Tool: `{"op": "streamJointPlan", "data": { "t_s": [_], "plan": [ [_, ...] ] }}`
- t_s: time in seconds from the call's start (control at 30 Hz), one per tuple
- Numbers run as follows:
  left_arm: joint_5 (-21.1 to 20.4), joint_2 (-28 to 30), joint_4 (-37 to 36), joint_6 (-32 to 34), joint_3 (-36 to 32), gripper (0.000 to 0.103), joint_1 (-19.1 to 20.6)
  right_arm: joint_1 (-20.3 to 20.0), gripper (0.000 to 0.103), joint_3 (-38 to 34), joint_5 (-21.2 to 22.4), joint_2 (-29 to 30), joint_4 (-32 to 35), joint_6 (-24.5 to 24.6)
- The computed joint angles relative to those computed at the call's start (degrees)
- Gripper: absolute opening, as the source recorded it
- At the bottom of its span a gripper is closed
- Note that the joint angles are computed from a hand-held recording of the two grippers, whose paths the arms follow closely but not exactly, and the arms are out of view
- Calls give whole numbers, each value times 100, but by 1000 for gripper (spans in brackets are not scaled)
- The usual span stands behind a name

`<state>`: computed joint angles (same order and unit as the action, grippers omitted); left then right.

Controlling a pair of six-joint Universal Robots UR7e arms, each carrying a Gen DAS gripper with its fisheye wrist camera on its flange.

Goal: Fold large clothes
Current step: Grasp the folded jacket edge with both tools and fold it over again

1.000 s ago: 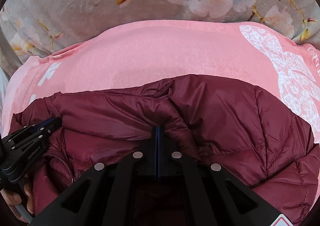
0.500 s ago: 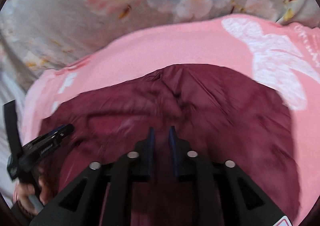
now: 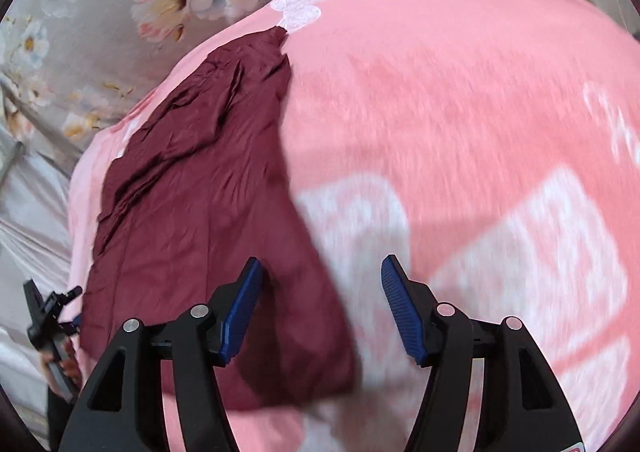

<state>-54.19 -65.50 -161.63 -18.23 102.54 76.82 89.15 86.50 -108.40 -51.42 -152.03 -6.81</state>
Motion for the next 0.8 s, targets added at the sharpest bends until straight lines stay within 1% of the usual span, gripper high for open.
{"op": "streamJointPlan", "data": {
  "t_s": [0.03,0.07,0.17,0.2,0.23,0.27,0.3,0.33,0.37,0.4,0.43,0.47,0.57,0.6,0.63,0.73,0.8],
  "plan": [
    [16,-72,-40,-61,122,91,-52,-20,66,159,118,-71,-77,-2],
    [-37,-129,-91,-89,225,91,-84,-11,68,265,139,-96,-167,-32],
    [-361,-211,-157,-323,410,89,-64,77,69,420,46,-38,-483,-246],
    [-395,-200,-290,-387,472,86,-68,89,70,409,92,-13,-494,-266],
    [-274,-169,-309,-407,464,82,-108,99,70,430,166,9,-536,-252],
    [-142,-148,-284,-418,464,68,-151,114,65,449,188,26,-567,-240],
    [-111,-141,-242,-438,463,52,-168,120,59,465,220,25,-582,-270],
    [-52,-151,-143,-507,466,45,-197,122,46,469,350,30,-540,-309],
    [-72,-182,-67,-561,481,29,-212,119,36,462,445,24,-458,-293],
    [-149,-226,-72,-564,524,18,-217,112,29,486,560,-11,-414,-275],
    [-110,-299,-155,-555,620,14,-277,104,16,534,687,-65,-432,-288],
    [-118,-365,-257,-491,700,11,-325,97,12,591,808,-137,-460,-299],
    [-173,-671,-534,-353,1000,7,-555,73,7,837,1335,-440,-685,-332],
    [-197,-826,-625,-319,1129,6,-685,77,7,939,1546,-581,-781,-372],
    [-196,-920,-656,-291,1189,6,-779,96,6,1021,1668,-691,-878,-429],
    [-99,-1363,-862,-153,1528,5,-1262,242,5,1334,1933,-1093,-1332,-733],
    [16,-1718,-1016,-94,1771,5,-1657,358,5,1547,2097,-1401,-1693,-908]
  ]
}}
